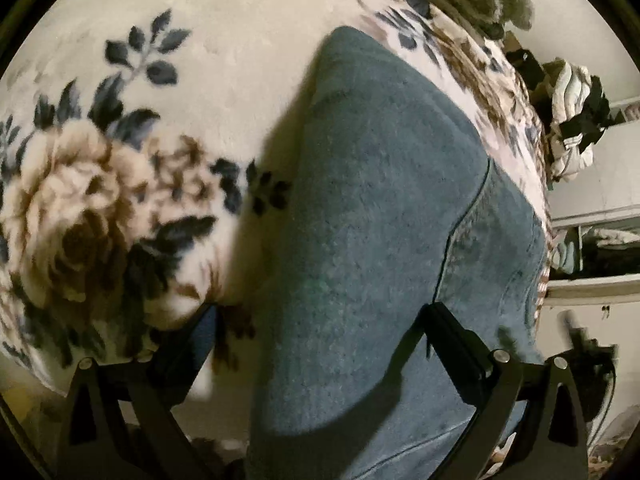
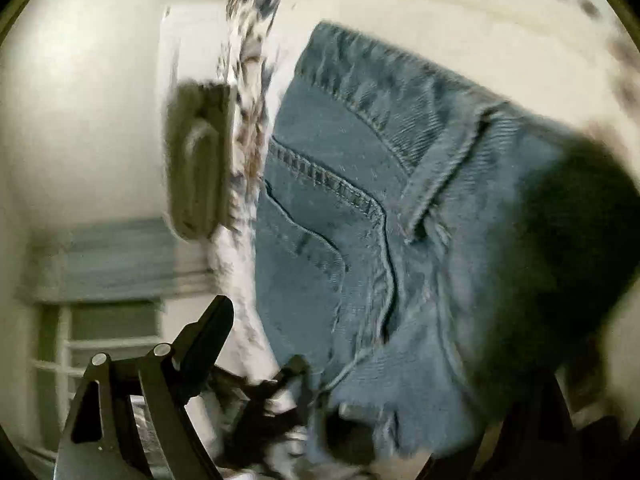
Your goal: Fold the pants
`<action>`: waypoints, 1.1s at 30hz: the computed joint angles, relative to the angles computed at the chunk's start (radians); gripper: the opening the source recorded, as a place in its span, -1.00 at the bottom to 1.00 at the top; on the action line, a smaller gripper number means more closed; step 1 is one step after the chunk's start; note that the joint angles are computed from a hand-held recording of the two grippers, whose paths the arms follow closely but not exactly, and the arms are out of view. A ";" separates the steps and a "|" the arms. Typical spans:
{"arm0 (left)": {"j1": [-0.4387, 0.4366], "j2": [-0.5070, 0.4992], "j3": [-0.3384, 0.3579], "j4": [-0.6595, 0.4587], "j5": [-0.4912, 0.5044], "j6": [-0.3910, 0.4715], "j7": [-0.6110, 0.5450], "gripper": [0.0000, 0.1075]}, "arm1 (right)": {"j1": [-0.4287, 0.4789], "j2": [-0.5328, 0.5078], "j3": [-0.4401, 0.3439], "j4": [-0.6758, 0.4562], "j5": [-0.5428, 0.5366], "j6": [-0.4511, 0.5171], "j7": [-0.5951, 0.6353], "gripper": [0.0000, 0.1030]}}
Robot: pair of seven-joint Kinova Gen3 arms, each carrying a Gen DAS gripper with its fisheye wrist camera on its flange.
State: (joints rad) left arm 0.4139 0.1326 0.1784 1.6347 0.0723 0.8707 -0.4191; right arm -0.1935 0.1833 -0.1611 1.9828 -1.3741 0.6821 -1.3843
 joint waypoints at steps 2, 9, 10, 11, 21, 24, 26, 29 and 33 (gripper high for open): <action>0.066 0.001 -0.063 0.001 -0.020 -0.007 0.014 0.91 | -0.042 0.050 0.028 -0.019 0.036 0.011 -0.016 0.74; 0.134 -0.023 -0.094 0.005 -0.092 -0.083 0.011 -0.33 | -0.033 0.003 -0.009 -0.019 0.164 -0.046 -0.215 -0.32; 0.132 -0.024 -0.087 -0.004 -0.102 -0.078 0.017 -0.44 | -0.025 -0.006 -0.020 -0.017 0.171 -0.052 -0.234 -0.36; 0.135 -0.032 -0.086 -0.003 -0.108 -0.082 0.029 -0.48 | -0.035 -0.014 -0.020 -0.025 0.194 -0.063 -0.266 -0.40; 0.120 -0.094 -0.078 -0.148 -0.131 0.019 0.069 -0.63 | 0.086 -0.076 -0.119 -0.229 0.463 0.093 -0.511 -0.50; 0.108 -0.074 -0.079 -0.285 -0.131 0.127 0.045 -0.64 | 0.083 -0.069 -0.104 -0.332 0.516 0.175 -0.560 -0.51; 0.099 -0.057 -0.079 -0.377 -0.131 0.192 0.026 -0.64 | 0.043 -0.068 -0.052 -0.408 0.538 0.235 -0.593 -0.51; 0.074 -0.021 -0.070 -0.516 -0.138 0.259 -0.005 -0.64 | 0.019 -0.054 0.002 -0.533 0.567 0.327 -0.635 -0.51; -0.071 0.035 0.076 -0.702 -0.185 0.333 -0.055 -0.64 | -0.102 -0.008 0.146 -0.718 0.566 0.376 -0.662 -0.51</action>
State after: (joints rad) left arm 0.3429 0.1680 0.2539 0.9331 -0.1128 1.2040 -0.4740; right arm -0.2956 0.1755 -0.0154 1.2647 -0.8077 1.0585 -2.0466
